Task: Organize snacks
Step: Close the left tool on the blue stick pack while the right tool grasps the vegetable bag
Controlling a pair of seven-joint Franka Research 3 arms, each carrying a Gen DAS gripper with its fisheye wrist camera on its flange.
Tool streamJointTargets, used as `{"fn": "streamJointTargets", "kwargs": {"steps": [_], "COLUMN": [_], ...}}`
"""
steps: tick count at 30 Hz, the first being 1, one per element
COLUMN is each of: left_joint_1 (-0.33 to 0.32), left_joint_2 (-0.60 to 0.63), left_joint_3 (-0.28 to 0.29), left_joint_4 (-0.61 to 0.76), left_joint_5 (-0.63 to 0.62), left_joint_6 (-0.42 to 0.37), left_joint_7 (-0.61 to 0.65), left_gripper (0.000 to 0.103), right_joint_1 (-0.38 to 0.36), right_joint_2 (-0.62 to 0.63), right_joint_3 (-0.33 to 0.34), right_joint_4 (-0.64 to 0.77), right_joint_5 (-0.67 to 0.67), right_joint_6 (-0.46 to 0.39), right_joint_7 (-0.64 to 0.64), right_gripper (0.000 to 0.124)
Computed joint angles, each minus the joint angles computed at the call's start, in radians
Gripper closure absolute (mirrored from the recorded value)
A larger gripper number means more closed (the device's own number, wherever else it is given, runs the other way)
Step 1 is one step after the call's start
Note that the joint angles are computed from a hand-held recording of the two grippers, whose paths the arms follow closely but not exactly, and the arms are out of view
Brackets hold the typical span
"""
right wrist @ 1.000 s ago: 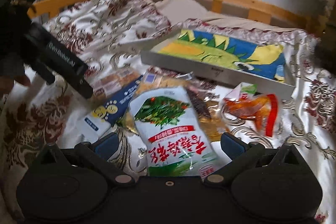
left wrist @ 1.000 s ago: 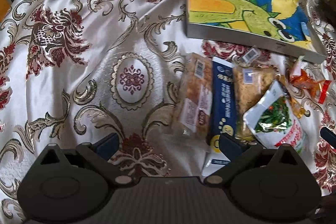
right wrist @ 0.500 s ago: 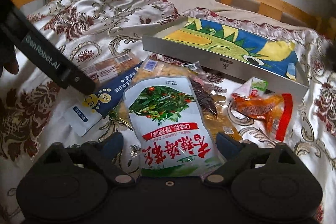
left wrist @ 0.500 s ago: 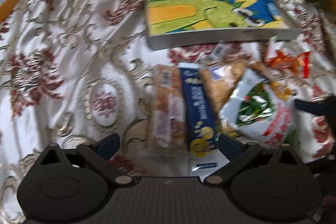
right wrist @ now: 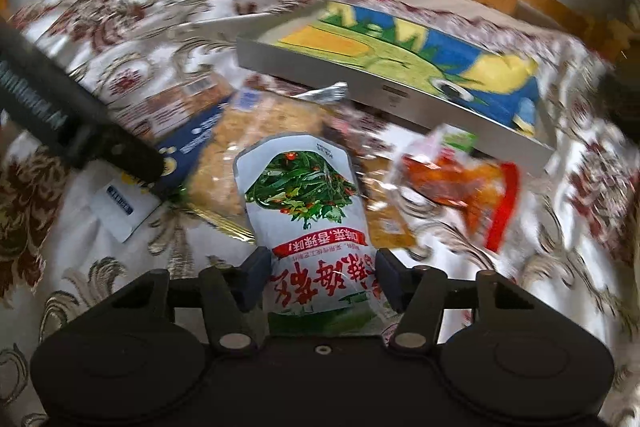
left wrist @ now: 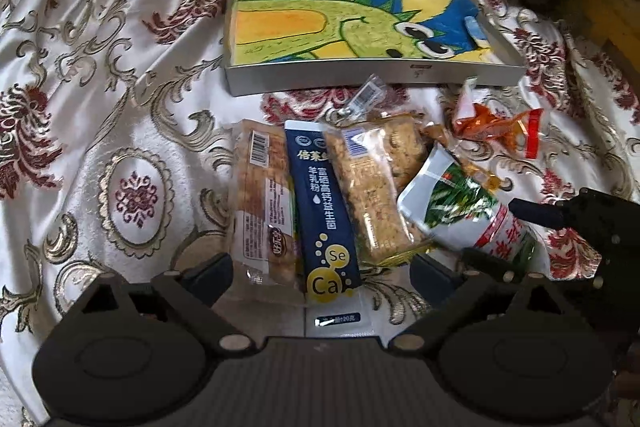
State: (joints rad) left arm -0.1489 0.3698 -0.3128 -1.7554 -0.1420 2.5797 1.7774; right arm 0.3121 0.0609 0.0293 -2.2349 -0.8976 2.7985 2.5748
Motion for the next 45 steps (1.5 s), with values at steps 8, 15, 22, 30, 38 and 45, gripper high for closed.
{"fn": "streamJointTargets", "kwargs": {"steps": [8, 15, 22, 30, 38, 45], "left_joint_1": [-0.016, -0.051, -0.001, -0.045, -0.066, -0.064], "left_joint_2": [-0.055, -0.002, 0.009, 0.047, 0.111, 0.158], "left_joint_3": [-0.006, 0.018, -0.039, 0.018, 0.025, 0.01], "left_joint_4": [-0.07, -0.021, -0.012, 0.04, 0.111, 0.166], "left_joint_5": [0.025, 0.102, 0.006, 0.084, 0.152, 0.163], "left_joint_6": [0.049, 0.016, -0.001, -0.028, -0.017, -0.012], "left_joint_7": [0.071, 0.057, 0.158, 0.045, -0.005, -0.016], "left_gripper": [0.01, 0.013, 0.042, 0.061, 0.055, 0.043], "right_joint_1": [-0.033, -0.023, -0.023, -0.02, -0.018, -0.009], "right_joint_2": [-0.025, -0.019, -0.02, -0.017, 0.0, 0.014], "right_joint_3": [0.003, 0.008, 0.008, 0.006, -0.007, -0.023], "right_joint_4": [-0.026, -0.016, -0.018, -0.016, -0.012, -0.002], "right_joint_5": [0.089, 0.097, 0.11, 0.086, 0.011, -0.084], "right_joint_6": [-0.006, -0.021, -0.022, -0.02, 0.034, 0.05], "right_joint_7": [-0.008, -0.049, -0.055, -0.023, 0.058, 0.14], "right_gripper": [0.065, 0.065, 0.064, 0.064, 0.064, 0.064]}}
